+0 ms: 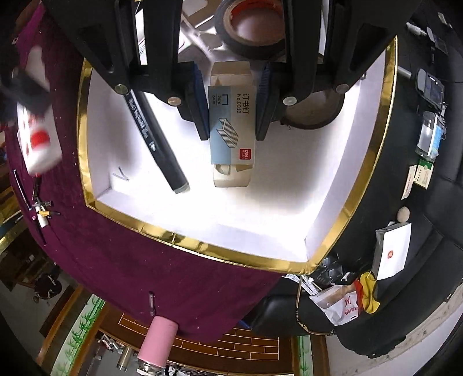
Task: Organize objects
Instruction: 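Lower the staple box into the tray with the left gripper while the right gripper releases the spray bottle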
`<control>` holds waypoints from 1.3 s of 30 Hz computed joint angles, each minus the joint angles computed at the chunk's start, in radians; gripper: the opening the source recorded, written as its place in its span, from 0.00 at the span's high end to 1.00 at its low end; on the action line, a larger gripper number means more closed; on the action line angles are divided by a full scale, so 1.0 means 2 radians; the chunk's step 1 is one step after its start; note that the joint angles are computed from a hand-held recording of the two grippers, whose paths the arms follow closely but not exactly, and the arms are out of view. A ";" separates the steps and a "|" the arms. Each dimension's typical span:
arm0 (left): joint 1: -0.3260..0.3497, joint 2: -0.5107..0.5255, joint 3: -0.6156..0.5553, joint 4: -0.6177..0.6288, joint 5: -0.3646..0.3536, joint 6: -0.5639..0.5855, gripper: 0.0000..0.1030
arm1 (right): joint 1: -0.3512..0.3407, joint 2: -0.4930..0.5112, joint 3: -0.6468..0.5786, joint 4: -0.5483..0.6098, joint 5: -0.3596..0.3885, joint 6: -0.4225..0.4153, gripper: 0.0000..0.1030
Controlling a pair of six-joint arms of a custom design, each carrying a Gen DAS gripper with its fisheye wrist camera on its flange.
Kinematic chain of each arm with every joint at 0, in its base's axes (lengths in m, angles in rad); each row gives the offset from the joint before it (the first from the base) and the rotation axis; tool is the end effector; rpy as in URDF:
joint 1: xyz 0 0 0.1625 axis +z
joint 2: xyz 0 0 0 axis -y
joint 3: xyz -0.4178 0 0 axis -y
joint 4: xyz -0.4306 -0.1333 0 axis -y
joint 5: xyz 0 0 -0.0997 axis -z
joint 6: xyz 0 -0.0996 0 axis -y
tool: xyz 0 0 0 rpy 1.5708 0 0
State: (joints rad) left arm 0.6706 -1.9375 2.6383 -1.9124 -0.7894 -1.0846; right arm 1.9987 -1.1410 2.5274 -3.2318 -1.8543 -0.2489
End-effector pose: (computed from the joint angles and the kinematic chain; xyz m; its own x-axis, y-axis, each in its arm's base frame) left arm -0.0677 -0.3134 0.1736 -0.7640 -0.1826 -0.6189 0.1241 0.8996 -0.4187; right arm 0.2515 -0.2974 0.0540 -0.7787 -0.5350 0.3277 -0.6100 0.7676 -0.1965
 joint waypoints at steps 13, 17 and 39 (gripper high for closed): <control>-0.037 -0.025 0.020 0.033 -0.009 -0.011 0.71 | -0.009 0.087 -0.067 0.006 0.004 -0.002 0.68; -0.050 -0.023 0.024 0.040 -0.014 -0.017 0.71 | -0.014 0.105 -0.077 -0.001 0.000 -0.002 0.68; -0.056 -0.022 0.026 0.047 -0.013 -0.017 0.71 | -0.026 0.139 -0.082 -0.040 -0.012 -0.015 0.68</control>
State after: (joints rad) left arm 0.5596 -1.9823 2.6896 -1.8176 -0.8144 -1.1177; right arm 1.9475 -0.8636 2.3632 -3.3121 -1.8788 -0.2798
